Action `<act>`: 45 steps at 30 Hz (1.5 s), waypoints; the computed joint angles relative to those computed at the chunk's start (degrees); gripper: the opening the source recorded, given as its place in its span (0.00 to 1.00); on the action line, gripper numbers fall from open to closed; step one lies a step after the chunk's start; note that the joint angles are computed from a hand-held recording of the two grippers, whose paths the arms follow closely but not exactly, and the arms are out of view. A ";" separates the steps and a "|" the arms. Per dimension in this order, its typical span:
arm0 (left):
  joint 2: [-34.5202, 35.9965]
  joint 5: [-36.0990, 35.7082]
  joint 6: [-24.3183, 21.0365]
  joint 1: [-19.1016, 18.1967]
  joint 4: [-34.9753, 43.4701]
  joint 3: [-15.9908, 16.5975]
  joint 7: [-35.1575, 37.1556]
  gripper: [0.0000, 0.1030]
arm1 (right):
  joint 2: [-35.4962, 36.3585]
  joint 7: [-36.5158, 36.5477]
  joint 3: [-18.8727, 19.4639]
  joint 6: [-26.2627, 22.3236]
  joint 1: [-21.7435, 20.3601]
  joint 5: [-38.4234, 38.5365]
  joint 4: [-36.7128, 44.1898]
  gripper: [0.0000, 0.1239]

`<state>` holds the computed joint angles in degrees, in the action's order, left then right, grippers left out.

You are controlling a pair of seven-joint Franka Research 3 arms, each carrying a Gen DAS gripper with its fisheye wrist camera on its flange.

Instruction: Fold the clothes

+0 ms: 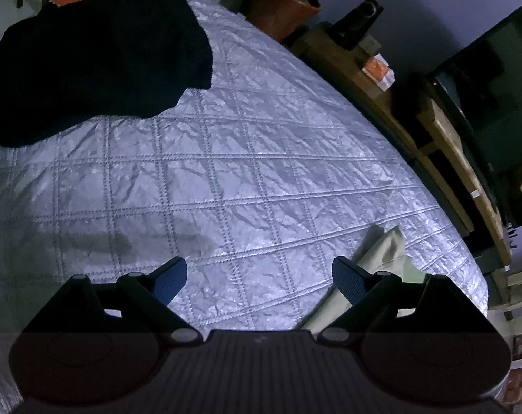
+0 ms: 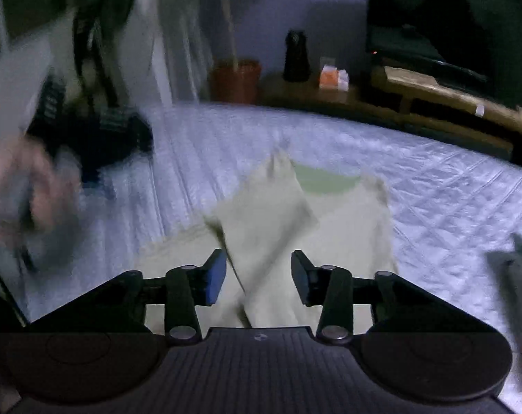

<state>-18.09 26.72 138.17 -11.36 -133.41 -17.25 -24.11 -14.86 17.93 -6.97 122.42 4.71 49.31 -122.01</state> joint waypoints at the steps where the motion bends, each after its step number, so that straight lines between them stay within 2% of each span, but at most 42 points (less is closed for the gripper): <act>1: 0.04 0.07 0.10 0.00 0.03 0.02 0.04 0.87 | 1.13 0.91 -0.22 -0.05 0.30 2.18 1.24 0.51; 3: 0.23 0.22 0.16 -0.06 0.24 0.03 0.43 0.87 | 3.70 0.50 0.79 2.52 1.04 4.22 3.27 0.55; 6: 0.55 -0.26 0.34 -0.40 0.41 0.27 1.61 0.87 | 9.70 -1.06 3.10 7.00 2.33 4.34 7.84 0.55; 8: 0.62 -0.68 0.47 -0.42 0.29 0.42 1.83 0.87 | 15.57 2.56 4.35 5.57 2.48 2.75 13.45 0.47; 10: 0.35 -0.77 0.88 -0.29 -0.07 0.45 1.52 0.87 | 21.53 5.98 5.79 4.32 2.33 1.06 19.28 0.33; 14: -0.11 -1.13 1.74 -0.26 -0.66 0.57 1.85 0.87 | 29.53 8.69 8.84 7.57 3.30 -5.83 25.87 0.31; 16: -0.39 -1.56 2.50 -0.29 -1.16 0.70 2.17 0.87 | 32.53 9.80 9.91 6.47 3.21 -8.30 28.68 0.31; 18: -0.72 -2.03 3.22 -0.27 -1.69 0.82 2.47 0.87 | 34.63 9.20 11.24 5.62 2.54 -7.99 30.61 0.31; 21: -1.32 -2.46 3.59 -0.05 -2.32 0.75 2.57 0.87 | 35.57 8.71 12.43 6.98 2.68 -8.24 31.02 0.31; 23: -1.55 -2.48 3.73 0.16 -2.45 0.59 2.42 0.87 | 35.91 8.46 13.11 8.51 2.89 -7.75 31.03 0.14; 24: -1.54 -2.52 3.81 0.21 -2.45 0.55 2.47 0.87 | 36.23 8.53 13.41 8.86 2.96 -7.45 31.32 0.00; 29: -1.15 -2.76 4.20 0.25 -2.17 0.52 3.14 0.87 | 38.58 10.73 15.00 3.19 2.31 -4.95 35.90 0.00; 31: -0.92 -2.87 4.27 0.23 -2.00 0.51 3.38 0.87 | 40.50 11.73 16.37 -1.62 0.77 -0.48 39.30 0.00; 33: -0.72 -2.99 4.36 0.20 -1.89 0.51 3.53 0.87 | 41.19 7.67 18.19 -4.03 -1.09 5.83 40.35 0.00; 34: -0.63 -3.03 4.39 0.18 -1.79 0.50 3.60 0.87 | 40.58 5.79 17.99 -1.56 -0.33 6.29 39.54 0.00; 36: -0.58 -3.20 4.53 0.14 -1.78 0.55 3.71 0.87 | 39.21 7.63 15.50 6.88 3.96 -0.15 37.84 0.07; 37: -0.61 -3.30 4.61 0.14 -1.82 0.58 3.68 0.87 | 38.25 8.54 14.59 8.99 5.11 -3.40 36.55 0.08; 39: -1.14 -2.95 4.11 0.45 -1.96 0.36 2.92 0.87 | 34.58 4.69 14.90 9.77 3.80 -3.10 31.63 0.13; 42: -2.27 -2.02 2.56 0.99 -2.18 -0.08 1.35 0.87 | 24.64 -7.48 14.44 10.87 1.45 2.02 18.34 0.24; 43: -2.49 -1.95 2.40 0.97 -2.33 -0.10 1.13 0.87 | 21.24 -11.62 13.68 11.42 1.50 3.01 13.81 0.34; 45: -2.70 -2.06 2.25 0.81 -2.53 -0.02 1.11 0.87 | 15.14 -19.37 12.27 13.65 2.61 3.24 5.43 0.47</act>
<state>-20.79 24.66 140.42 -10.55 -135.93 -17.28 -23.01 0.29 -1.44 5.31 136.07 7.32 52.56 -116.58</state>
